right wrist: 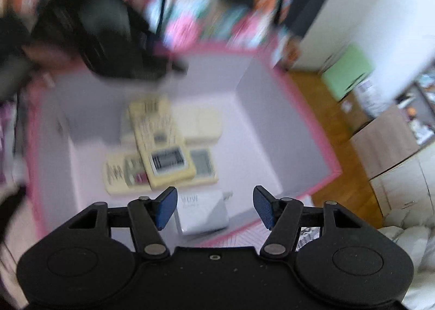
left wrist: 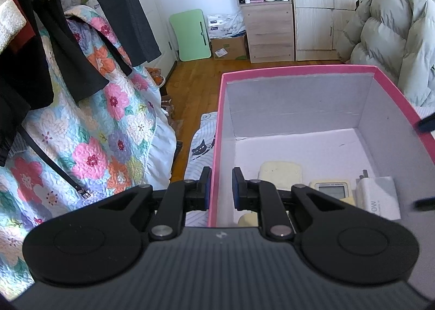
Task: Organize rigid objects
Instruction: 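Lower the square charger into the pink box and open the right tool, then grasp the white wall plug with the right tool and lift it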
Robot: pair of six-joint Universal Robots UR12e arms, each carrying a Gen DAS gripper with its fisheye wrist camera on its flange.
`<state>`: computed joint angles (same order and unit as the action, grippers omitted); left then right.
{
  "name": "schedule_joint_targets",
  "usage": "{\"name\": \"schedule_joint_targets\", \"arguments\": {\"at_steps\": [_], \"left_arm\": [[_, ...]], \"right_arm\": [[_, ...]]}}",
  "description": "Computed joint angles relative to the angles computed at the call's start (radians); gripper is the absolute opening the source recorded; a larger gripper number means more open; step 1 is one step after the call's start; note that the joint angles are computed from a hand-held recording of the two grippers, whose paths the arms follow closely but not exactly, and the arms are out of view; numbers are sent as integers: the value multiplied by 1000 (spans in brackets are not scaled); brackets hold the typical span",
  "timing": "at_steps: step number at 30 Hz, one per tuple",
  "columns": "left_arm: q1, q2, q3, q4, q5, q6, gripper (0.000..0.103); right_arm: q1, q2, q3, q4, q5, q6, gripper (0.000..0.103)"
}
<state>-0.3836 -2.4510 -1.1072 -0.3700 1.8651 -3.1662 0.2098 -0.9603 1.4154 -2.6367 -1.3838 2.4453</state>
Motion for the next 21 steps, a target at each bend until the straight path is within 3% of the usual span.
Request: {"name": "schedule_joint_targets", "arguments": {"at_steps": [4, 8, 12, 17, 21], "left_arm": [[-1, -1, 1, 0, 0, 1, 14], [-1, 0, 0, 0, -2, 2, 14], [-3, -2, 0, 2, 8, 11, 14], [-4, -2, 0, 1, 7, 9, 14], [-4, -3, 1, 0, 15, 19, 14]], "right_arm": [[-46, -82, 186, -310, 113, 237, 74], [-68, -134, 323, -462, 94, 437, 74], [-87, -161, 408, -504, 28, 534, 74], [-109, -171, 473, -445, -3, 683, 74], [-110, -164, 498, -419, -25, 679, 74]]}}
